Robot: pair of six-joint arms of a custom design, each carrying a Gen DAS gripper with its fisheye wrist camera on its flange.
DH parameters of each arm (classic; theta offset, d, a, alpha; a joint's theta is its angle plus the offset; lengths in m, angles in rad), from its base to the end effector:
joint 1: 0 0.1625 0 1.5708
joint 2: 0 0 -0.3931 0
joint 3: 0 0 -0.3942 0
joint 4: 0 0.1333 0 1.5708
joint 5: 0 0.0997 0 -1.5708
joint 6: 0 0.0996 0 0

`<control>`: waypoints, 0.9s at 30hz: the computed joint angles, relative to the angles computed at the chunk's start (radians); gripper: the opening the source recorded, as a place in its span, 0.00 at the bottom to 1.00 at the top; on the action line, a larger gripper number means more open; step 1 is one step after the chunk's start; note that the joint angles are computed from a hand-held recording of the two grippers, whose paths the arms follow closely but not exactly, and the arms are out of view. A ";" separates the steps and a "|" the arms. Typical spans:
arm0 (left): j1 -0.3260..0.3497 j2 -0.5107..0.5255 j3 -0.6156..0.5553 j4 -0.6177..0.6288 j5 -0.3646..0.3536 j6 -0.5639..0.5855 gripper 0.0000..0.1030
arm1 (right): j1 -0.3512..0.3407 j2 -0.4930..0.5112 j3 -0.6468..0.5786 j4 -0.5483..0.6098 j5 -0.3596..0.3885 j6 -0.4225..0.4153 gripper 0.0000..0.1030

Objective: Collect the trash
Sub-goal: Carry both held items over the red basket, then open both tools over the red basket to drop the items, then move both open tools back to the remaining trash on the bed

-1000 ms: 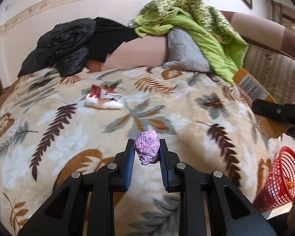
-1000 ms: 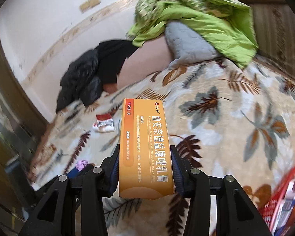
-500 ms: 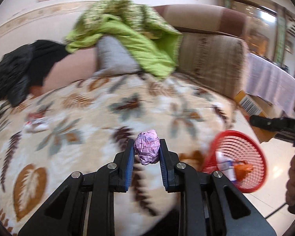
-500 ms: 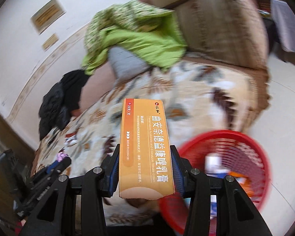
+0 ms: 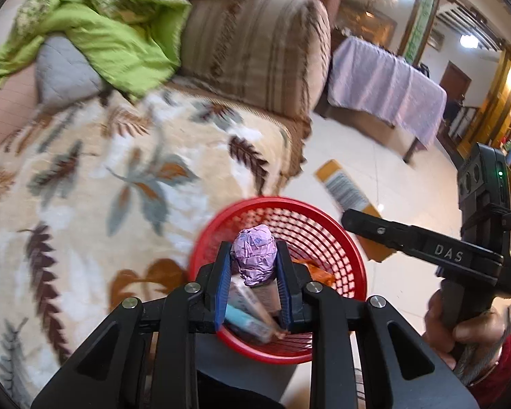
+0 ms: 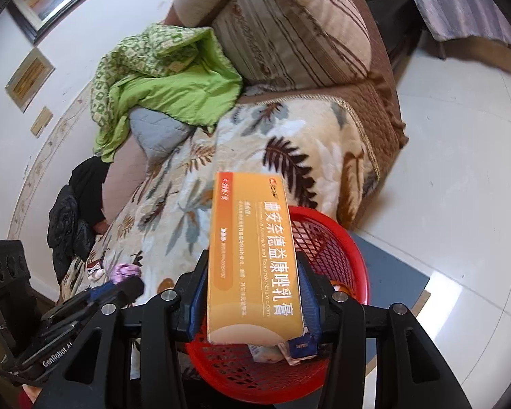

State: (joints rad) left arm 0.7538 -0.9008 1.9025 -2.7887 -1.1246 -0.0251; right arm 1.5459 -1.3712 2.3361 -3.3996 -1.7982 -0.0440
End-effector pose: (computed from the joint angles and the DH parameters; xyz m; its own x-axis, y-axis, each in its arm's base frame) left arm -0.2973 -0.5208 0.0722 -0.7026 0.5774 -0.4160 0.6947 0.6832 -0.2250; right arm 0.0998 -0.4436 0.2366 -0.9695 0.1669 0.1797 -0.0265 0.6573 -0.7532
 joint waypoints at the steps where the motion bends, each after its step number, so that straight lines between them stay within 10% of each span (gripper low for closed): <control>1: 0.006 0.011 -0.016 0.026 -0.017 -0.008 0.23 | -0.012 0.001 0.000 0.005 0.006 0.005 0.52; 12: -0.009 -0.024 0.032 -0.029 0.006 -0.024 0.47 | 0.032 0.009 0.010 -0.038 -0.098 -0.022 0.65; 21: -0.097 -0.164 0.234 -0.188 0.307 -0.027 0.68 | 0.228 0.123 0.005 -0.168 -0.402 -0.082 0.80; 27: -0.137 -0.281 0.353 -0.238 0.502 -0.042 0.76 | 0.326 0.201 -0.003 -0.168 -0.472 -0.100 0.83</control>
